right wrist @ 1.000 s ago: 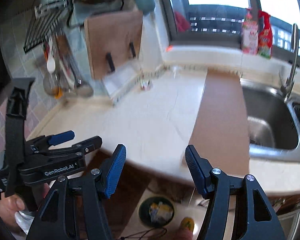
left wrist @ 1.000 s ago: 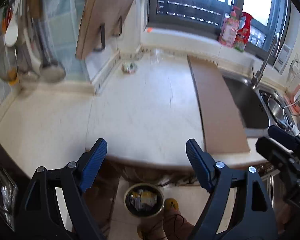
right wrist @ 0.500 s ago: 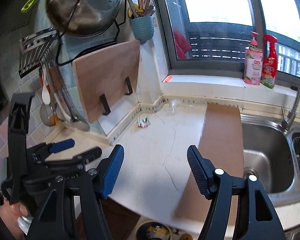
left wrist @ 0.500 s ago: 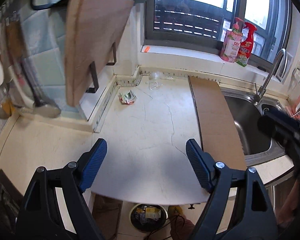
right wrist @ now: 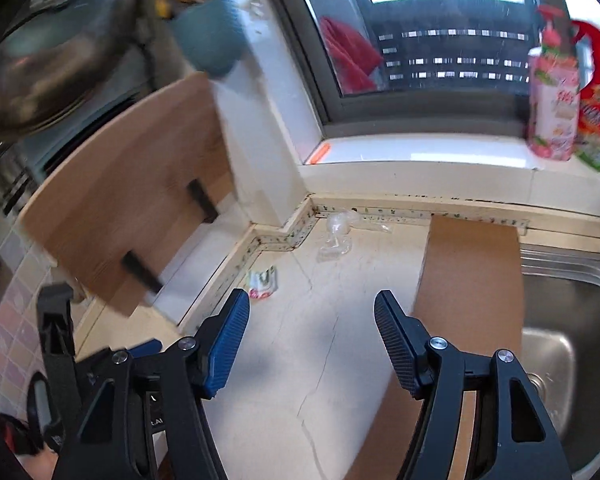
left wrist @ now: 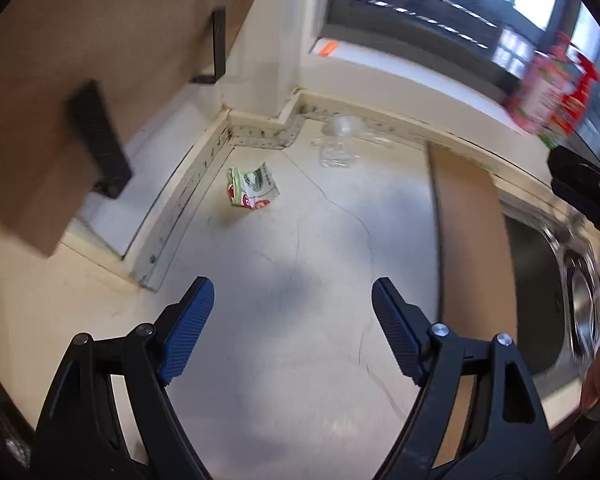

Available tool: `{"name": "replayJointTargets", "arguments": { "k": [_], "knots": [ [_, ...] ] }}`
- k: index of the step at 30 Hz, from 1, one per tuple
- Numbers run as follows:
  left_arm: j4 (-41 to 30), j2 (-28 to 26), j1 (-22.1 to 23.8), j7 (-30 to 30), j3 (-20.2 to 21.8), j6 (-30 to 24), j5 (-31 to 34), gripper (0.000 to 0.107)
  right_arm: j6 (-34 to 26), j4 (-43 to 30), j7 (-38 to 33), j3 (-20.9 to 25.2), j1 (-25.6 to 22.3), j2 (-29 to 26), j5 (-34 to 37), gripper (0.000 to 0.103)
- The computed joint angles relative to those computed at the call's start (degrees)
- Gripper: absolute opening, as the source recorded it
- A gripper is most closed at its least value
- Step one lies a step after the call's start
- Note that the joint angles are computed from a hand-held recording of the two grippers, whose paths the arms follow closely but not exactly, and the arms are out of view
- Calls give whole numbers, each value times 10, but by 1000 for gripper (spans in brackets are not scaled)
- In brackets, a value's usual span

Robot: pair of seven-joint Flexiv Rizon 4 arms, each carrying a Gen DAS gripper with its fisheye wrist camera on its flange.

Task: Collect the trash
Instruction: 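Raise both tools back up to the counter corner, then grasp the green-and-white wrapper with the left tool while the right grasps the clear plastic bag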

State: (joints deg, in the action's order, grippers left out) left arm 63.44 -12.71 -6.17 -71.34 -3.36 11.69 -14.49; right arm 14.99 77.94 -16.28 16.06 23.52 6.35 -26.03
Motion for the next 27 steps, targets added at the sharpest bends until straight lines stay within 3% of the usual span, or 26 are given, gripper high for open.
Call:
{"name": "replayJointTargets", "arguments": {
  "k": [5,13,21,27],
  "knots": [
    [-76,-88,-27,-101,-2,2,48,79,108,57,-79,-52,-48,-12,92,67],
    [-165,-182,-52,-162,10,-16,96,79,235,96,-162,-81,-90,-71,198,67],
    [-262,-253,-51,-181,8,-68,82,79,286,78,-199,-89,-107,-145,265,66],
    [-380,-322,-58,-192,16,-129,84,79,284,47,-203,-90,-111,-197,285,62]
  ]
}}
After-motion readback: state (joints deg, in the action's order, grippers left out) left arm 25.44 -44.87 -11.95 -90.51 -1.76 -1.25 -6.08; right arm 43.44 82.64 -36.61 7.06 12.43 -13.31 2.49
